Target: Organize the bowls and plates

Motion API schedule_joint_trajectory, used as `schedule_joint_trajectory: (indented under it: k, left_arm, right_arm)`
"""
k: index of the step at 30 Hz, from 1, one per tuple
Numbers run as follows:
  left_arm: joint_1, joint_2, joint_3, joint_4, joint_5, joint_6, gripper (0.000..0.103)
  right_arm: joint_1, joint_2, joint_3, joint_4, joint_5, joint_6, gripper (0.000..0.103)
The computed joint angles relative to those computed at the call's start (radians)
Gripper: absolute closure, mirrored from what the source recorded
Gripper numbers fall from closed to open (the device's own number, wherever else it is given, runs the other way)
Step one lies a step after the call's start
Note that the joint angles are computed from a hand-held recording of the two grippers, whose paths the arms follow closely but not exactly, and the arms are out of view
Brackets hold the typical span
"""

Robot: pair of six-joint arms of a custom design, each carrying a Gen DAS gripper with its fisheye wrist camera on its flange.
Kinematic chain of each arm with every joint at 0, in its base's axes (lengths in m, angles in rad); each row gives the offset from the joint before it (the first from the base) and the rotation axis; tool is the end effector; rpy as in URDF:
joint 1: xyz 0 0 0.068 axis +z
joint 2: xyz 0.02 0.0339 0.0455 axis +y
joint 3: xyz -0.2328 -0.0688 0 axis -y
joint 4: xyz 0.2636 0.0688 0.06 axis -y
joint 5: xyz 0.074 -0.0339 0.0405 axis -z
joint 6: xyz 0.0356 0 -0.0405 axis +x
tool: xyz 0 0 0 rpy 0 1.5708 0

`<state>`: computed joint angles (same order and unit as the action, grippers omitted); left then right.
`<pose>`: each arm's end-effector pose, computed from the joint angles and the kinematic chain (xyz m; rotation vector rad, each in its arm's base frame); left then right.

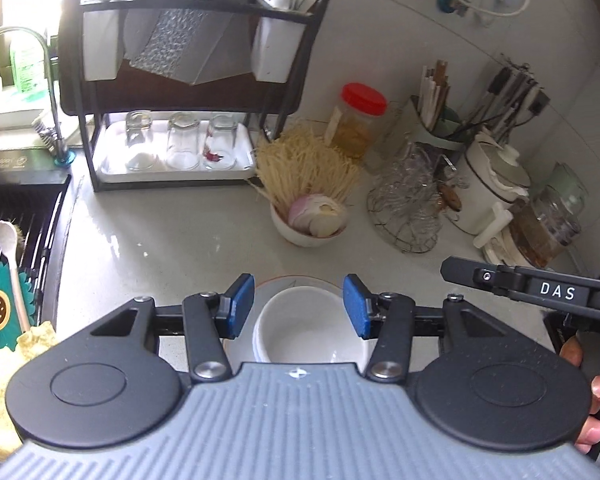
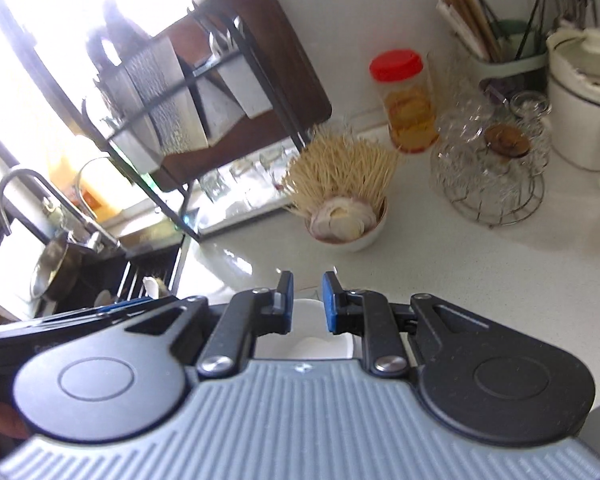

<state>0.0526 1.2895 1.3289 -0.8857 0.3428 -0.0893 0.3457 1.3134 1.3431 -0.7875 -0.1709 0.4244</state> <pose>0.2879 0.0032 0.3270 -0.0130 2.3962 -0.4304 0.2818 0.1079 0.3315 0.0060 2.3886 0.5755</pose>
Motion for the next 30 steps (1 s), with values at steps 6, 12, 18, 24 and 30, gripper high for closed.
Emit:
schedule_joint_trajectory:
  k: [6,12,18,24,30]
  left_arm:
    - [-0.003,-0.057,0.037,-0.028,0.037,0.037,0.048]
    - [-0.093,-0.153,0.04,-0.044,-0.073,-0.027,0.048]
    - [-0.259,-0.212,0.015,-0.058,-0.216,-0.189,0.048]
    - [-0.419,-0.246,-0.012,-0.079,-0.352,-0.282,0.048]
    - [-0.534,-0.273,-0.031,-0.105,-0.461,-0.375,0.047]
  right_arm:
    - [0.04,-0.104,-0.012,-0.044,0.073,0.016,0.083]
    - [-0.001,-0.204,-0.077,-0.035,0.042,-0.044,0.083]
    - [-0.074,-0.302,-0.113,-0.077,-0.023,-0.14,0.083]
    - [-0.141,-0.377,-0.157,-0.104,-0.072,-0.208,0.083]
    - [-0.208,-0.422,-0.184,-0.122,-0.137,-0.262,0.083]
